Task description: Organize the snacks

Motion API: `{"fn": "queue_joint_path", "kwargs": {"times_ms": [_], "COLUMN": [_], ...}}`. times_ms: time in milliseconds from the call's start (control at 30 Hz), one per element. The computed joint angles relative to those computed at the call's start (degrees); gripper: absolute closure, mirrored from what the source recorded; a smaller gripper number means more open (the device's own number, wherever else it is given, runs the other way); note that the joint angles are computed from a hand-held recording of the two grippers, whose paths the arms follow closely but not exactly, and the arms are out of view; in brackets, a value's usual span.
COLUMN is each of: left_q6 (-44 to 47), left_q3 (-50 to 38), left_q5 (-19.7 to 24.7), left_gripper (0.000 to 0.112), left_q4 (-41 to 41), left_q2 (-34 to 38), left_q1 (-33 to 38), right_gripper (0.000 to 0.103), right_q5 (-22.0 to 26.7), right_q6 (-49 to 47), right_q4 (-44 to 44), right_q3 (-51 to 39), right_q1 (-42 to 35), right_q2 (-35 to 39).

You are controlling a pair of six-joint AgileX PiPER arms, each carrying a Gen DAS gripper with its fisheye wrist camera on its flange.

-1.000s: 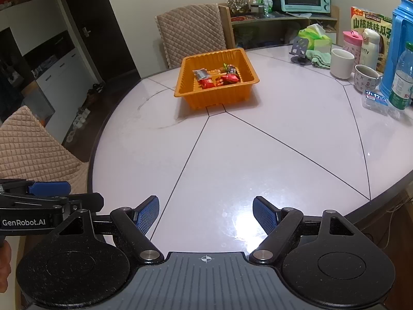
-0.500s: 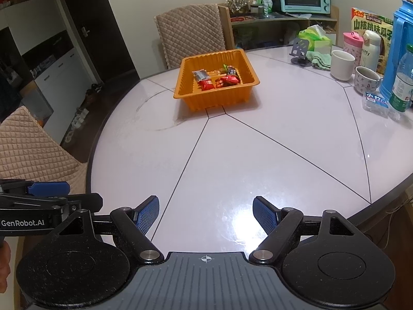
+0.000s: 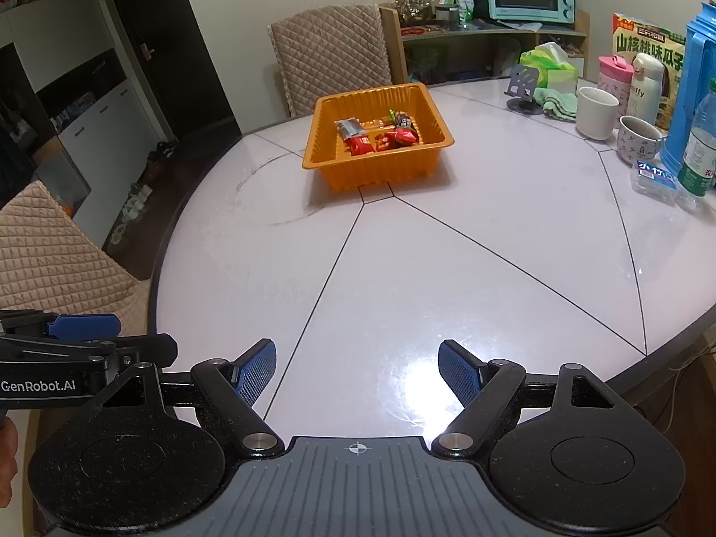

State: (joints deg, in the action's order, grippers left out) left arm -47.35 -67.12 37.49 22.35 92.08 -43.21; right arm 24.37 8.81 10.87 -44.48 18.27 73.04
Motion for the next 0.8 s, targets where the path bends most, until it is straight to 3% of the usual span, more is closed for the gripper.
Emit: {"fn": "queue_joint_path", "kwargs": {"times_ms": [800], "left_q6": [2.06], "left_q3": [-0.28], "left_q5": [-0.85], "left_gripper": [0.040], "left_q4": [-1.61], "left_q2": [0.31], "left_q1": [0.87], "right_gripper": [0.024], "right_q5": [-0.21], "right_q6": [6.94], "right_q4": [-5.47], "right_q3": [-1.65], "right_q1": [2.24], "right_q2": [1.98]}}
